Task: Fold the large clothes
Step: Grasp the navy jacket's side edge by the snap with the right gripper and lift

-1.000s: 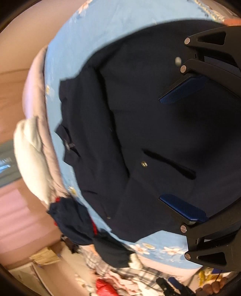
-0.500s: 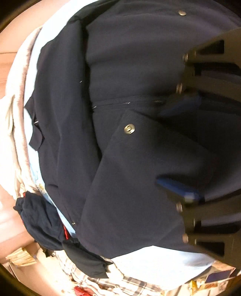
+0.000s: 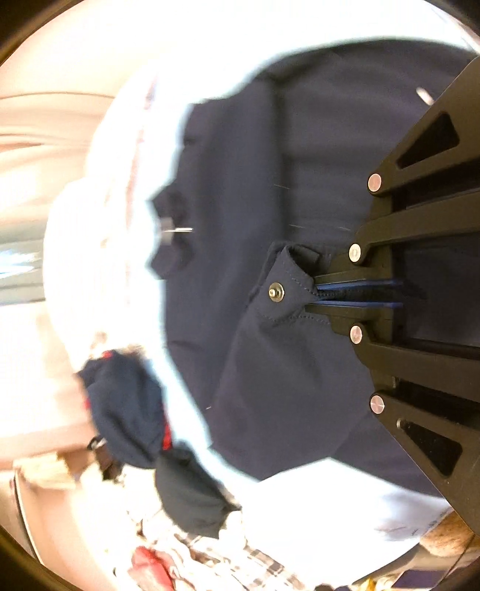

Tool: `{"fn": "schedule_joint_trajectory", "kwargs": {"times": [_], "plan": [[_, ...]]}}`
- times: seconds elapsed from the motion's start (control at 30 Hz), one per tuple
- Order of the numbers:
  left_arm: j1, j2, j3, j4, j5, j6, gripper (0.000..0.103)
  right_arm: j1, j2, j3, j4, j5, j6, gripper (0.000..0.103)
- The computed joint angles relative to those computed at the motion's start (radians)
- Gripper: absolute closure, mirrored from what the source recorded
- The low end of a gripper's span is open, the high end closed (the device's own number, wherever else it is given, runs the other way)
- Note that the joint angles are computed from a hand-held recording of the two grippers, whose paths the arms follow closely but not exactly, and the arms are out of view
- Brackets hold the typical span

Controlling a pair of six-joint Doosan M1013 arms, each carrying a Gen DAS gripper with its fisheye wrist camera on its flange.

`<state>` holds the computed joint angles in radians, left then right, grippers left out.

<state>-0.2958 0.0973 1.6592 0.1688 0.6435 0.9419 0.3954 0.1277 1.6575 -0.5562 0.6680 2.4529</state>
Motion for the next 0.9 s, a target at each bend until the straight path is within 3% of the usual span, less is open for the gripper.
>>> {"fn": "schedule_joint_trajectory", "kwargs": {"times": [0.17, 0.43, 0.63, 0.9], "plan": [[0.000, 0.002, -0.004, -0.008, 0.003, 0.009, 0.020, 0.021, -0.021, -0.068, -0.211, -0.002, 0.034, 0.098], [-0.005, 0.021, -0.023, -0.060, 0.007, 0.070, 0.020, 0.035, 0.039, -0.249, -0.343, 0.039, -0.014, 0.098], [-0.013, 0.044, -0.050, -0.096, 0.011, 0.119, 0.020, 0.027, 0.080, -0.331, -0.318, 0.090, -0.069, 0.098], [-0.026, 0.089, -0.095, -0.138, 0.026, 0.178, 0.020, 0.021, 0.088, -0.332, -0.405, 0.165, -0.007, 0.098]]}}
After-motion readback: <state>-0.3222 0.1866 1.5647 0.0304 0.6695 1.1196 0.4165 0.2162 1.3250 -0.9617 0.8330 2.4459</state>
